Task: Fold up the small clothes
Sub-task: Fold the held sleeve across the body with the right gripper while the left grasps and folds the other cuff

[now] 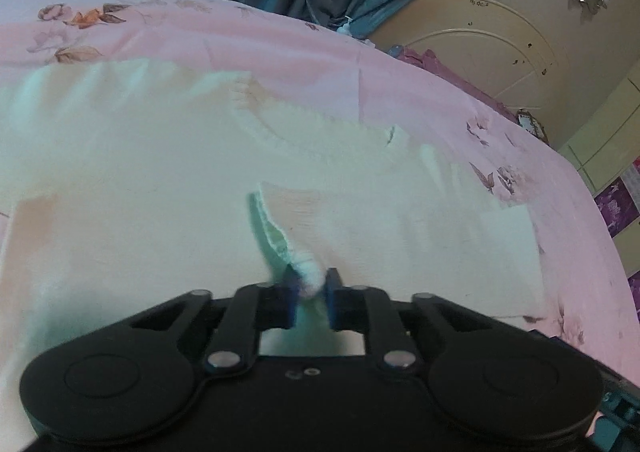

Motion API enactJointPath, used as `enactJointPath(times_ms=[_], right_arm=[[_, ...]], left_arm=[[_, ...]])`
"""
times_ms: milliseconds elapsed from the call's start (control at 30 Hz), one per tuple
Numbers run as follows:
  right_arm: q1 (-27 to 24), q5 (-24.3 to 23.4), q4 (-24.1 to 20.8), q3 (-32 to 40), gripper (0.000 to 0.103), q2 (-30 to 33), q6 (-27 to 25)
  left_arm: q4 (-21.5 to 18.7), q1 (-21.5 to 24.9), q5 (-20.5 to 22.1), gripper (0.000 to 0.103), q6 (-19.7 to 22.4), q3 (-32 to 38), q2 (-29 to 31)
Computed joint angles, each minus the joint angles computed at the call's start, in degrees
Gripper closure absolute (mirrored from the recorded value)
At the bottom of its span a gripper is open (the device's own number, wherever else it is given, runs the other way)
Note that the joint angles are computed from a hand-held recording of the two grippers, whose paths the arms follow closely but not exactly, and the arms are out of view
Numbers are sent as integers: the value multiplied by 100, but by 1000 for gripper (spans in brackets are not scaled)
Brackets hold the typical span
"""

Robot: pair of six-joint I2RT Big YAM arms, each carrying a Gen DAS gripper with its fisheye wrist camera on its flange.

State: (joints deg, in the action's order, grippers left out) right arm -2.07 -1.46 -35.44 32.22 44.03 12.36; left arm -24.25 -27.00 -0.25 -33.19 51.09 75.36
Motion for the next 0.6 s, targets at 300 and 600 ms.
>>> enactJointPath(times_ms=[300, 600], right_arm=[[162, 65, 345, 53, 39, 549, 210], [310, 11, 782, 215, 91, 1013, 577]], left_arm=[[572, 346, 121, 96, 70, 192, -776], [206, 1046, -250, 96, 384, -181, -1044]])
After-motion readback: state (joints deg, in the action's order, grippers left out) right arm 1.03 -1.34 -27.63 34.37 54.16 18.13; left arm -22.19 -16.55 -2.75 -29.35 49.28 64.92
